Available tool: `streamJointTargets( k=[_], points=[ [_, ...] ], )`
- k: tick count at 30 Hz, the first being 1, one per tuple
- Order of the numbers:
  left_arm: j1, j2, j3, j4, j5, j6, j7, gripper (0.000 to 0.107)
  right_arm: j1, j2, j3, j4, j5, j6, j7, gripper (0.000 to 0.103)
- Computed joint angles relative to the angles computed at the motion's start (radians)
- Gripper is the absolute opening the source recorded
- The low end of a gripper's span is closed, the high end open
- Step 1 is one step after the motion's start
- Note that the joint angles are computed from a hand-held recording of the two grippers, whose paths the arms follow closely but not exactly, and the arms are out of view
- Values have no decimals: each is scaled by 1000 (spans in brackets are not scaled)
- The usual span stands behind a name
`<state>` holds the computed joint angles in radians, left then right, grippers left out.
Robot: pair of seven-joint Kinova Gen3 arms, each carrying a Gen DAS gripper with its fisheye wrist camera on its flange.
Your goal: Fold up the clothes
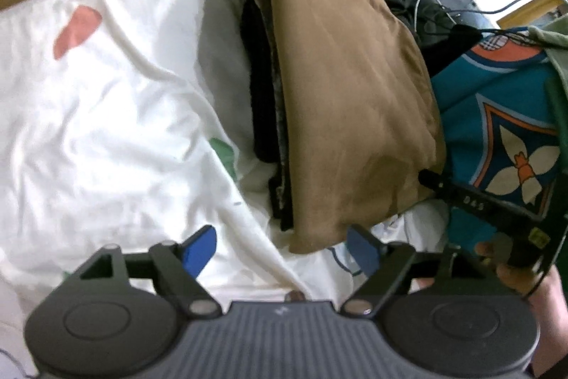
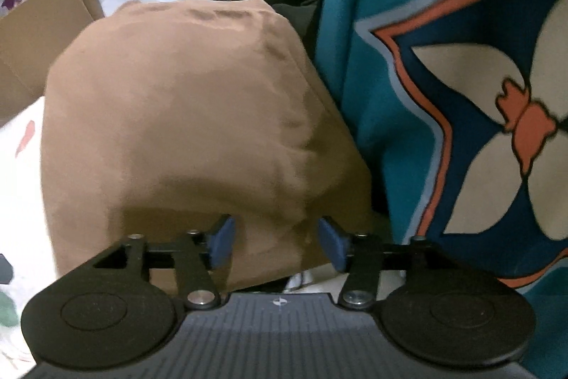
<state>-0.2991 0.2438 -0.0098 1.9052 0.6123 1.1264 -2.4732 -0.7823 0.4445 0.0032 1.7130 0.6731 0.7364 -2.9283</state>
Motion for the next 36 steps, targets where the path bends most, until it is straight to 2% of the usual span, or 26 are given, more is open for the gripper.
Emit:
streamJointTargets(
  k=[2,5,13,15,19,23,28,36],
  points=[
    [5,-22,-2,-22,-24,16,13,90,25,-5,-25,-41,-62,39,30,80],
    [13,-55,-10,-59,-56,48,44,92,9,-31,-37,-69,-102,97,31,87],
    [7,-117,-41,-168,-119,181,88,94,39,-58,-91,-231,-241,266,138,90],
    [9,-132,-47,-188,-128,198,107,94,28,-61,-97,-274,-237,322,144,92],
    [-8,-159,-69,-233,-127,239,111,96,2,-109,-88,-276,-230,366,77,93],
    [-18,-166,-82,-291,-148,302,109,102,6,-156,-111,-283,-228,422,69,93],
    [-23,-203,-93,-366,-174,368,129,102,32,-205,-142,-306,-262,475,66,93],
    [-52,-207,-122,-611,-181,554,230,102,44,-230,-171,-413,-315,573,108,93]
  ],
)
